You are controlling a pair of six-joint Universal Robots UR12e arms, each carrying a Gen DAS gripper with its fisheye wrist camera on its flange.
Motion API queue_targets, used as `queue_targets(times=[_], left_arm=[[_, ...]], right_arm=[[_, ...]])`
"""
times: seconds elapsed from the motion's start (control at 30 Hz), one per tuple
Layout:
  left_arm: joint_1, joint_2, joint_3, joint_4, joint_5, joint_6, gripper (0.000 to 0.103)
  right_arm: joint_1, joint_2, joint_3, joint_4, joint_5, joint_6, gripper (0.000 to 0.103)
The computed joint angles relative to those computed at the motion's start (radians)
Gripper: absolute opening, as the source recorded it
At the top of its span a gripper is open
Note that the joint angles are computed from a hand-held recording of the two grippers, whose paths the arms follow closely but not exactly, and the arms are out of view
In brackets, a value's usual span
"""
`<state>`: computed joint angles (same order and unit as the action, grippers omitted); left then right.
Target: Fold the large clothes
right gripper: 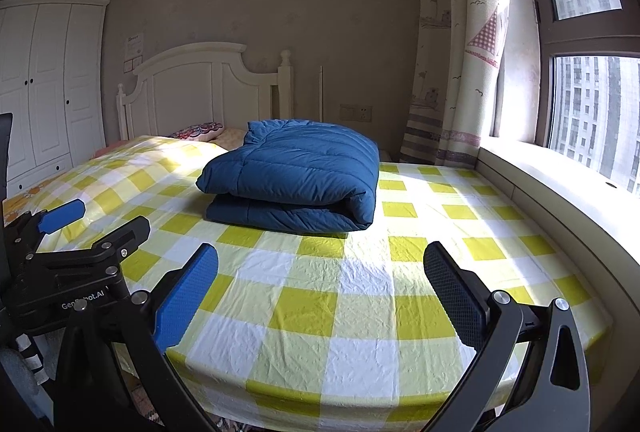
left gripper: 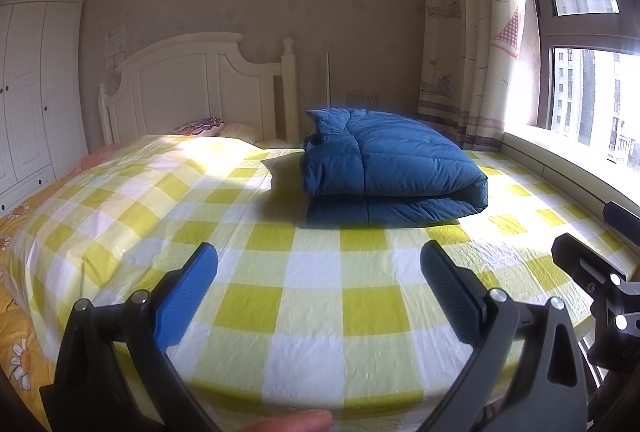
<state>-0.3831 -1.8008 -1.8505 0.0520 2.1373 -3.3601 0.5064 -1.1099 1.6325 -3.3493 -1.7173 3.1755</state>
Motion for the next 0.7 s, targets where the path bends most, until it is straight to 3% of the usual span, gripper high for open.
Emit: queue_targets(times=[0.7], left_arm=[[-0.005, 0.001, -0.001, 0.010, 0.009, 0.013, 0.101]], right_arm=[[0.002, -0.003, 0.005, -0.006, 0.004, 0.005, 0.099]])
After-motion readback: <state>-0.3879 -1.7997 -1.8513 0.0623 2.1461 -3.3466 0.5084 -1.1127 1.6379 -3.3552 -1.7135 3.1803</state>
